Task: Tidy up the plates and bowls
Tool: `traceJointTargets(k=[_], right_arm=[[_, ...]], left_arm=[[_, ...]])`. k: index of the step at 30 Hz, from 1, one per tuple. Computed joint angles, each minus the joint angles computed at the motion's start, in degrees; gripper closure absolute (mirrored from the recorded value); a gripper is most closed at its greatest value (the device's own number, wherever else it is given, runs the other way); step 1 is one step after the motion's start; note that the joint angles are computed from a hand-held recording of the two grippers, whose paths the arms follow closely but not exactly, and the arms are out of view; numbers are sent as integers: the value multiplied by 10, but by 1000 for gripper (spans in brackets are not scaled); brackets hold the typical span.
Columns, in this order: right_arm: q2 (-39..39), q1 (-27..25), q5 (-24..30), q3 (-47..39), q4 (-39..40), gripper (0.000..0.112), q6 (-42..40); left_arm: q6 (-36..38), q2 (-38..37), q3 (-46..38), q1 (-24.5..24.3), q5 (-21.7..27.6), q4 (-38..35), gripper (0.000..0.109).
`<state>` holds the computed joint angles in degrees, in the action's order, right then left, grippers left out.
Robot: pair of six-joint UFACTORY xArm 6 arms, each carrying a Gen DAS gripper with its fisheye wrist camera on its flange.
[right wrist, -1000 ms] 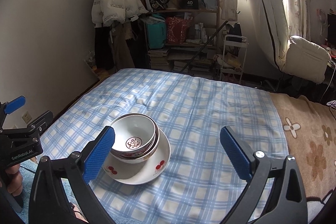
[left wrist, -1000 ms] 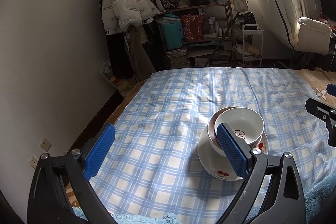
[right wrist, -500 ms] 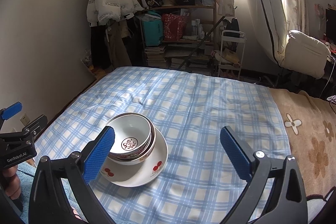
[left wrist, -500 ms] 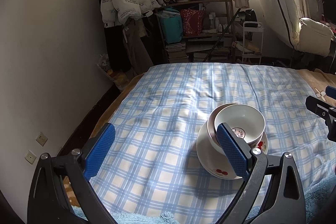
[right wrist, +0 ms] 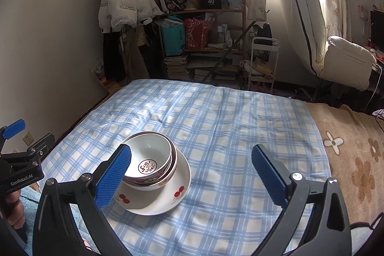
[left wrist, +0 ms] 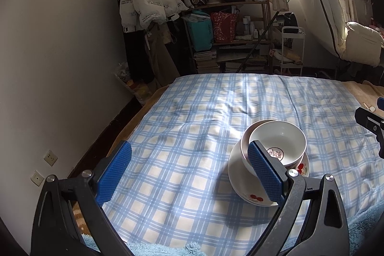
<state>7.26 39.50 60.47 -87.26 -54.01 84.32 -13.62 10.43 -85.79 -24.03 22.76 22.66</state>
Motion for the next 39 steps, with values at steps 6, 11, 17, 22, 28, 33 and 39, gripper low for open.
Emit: traceJointTargets(k=[6,11,17,22,28,33,39], right_arm=[[0,5,15,-3,-9,9,6],[-2,6,16,-3,-13,9,9],[-3,6,19,-5,-15,9,8],[-4,7,24,-8,-18,9,10],[-4,7,24,-8,-18,9,9],[-4,8,26,-10,-17,9,10],[-6,8,28,-10,-16,9,9]], left_arm=[[-1,-6,7,0,-8,3,12],[-1,-9,12,0,-13,8,12],[-9,-9,11,0,-11,17,12],[-10,-10,11,0,-12,18,12],[-8,-9,11,1,-12,16,12],[-13,-10,11,1,-12,22,12],[-10,-8,10,4,-16,19,12]])
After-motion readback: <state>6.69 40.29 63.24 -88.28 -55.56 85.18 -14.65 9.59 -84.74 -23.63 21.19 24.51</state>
